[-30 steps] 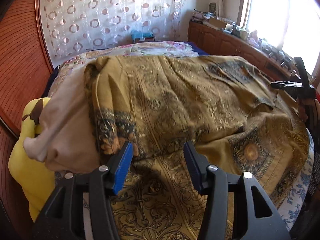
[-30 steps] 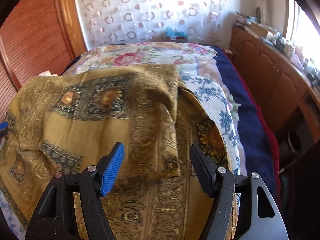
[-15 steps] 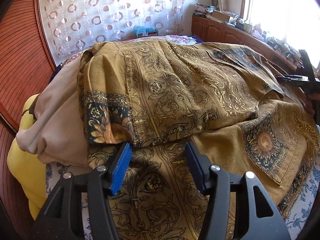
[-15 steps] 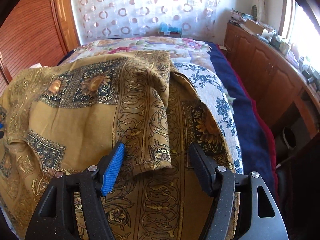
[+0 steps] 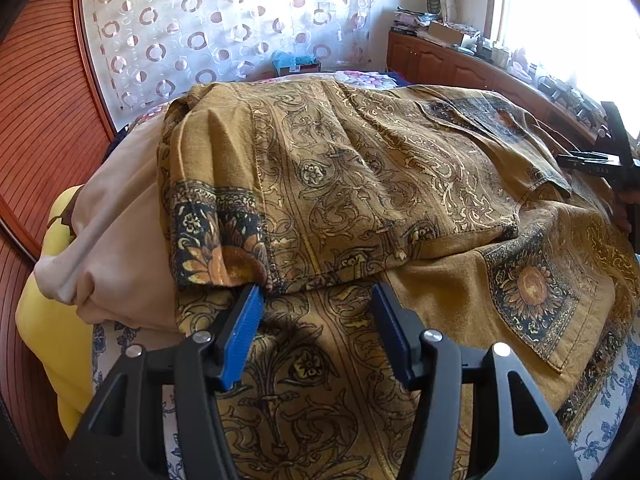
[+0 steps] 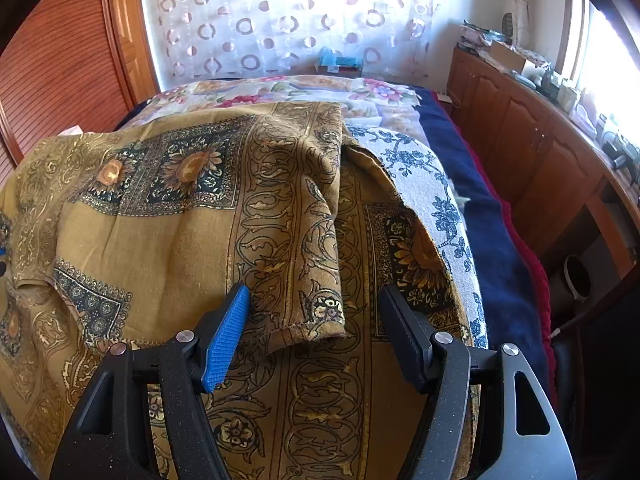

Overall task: Fold small clothes
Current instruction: 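Lower the folded hem onto the garment and open both tools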

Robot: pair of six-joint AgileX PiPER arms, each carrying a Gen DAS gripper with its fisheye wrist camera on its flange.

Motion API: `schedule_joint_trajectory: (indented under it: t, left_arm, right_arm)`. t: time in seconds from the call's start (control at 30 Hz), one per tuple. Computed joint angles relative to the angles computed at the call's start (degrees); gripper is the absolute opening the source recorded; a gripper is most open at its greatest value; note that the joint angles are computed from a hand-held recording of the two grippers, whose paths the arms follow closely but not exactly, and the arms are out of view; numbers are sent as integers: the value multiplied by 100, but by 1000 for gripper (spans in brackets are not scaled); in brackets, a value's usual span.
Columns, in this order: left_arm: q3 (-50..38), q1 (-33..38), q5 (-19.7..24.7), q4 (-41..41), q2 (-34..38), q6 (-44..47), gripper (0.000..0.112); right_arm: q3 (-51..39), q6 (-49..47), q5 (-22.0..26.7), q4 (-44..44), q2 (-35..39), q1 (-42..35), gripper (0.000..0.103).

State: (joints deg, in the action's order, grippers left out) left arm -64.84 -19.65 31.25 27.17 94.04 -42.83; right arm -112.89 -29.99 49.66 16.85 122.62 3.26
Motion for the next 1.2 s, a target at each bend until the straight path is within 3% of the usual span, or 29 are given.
schedule_joint_trajectory:
  t: [0.17, 0.33, 0.5, 0.63, 0.87, 0.93, 1.2]
  left_arm:
    - [122, -96, 186, 184, -192, -312, 57]
    - [580, -205, 178, 1275, -905, -1370, 57]
    - [466, 197, 215, 981, -991, -1017, 56]
    - [415, 372, 34, 871, -905, -899, 49]
    - [586, -118, 426, 2467, -973, -2426, 46]
    - [729, -163, 366, 2864, -1116, -2874, 46]
    - [246, 102, 413, 2059, -655, -1928, 44]
  right_arm:
    - [19, -1, -10, -1, -7, 2, 69]
    - [23, -4, -13, 2, -7, 1, 69]
    - [33, -1, -21, 3, -13, 4, 69]
    - [40, -8, -27, 2, -16, 1, 69]
    - [54, -17, -34, 10, -22, -2, 69]
    - [58, -9, -37, 6, -23, 4, 69]
    - [72, -18, -48, 11, -29, 1, 69]
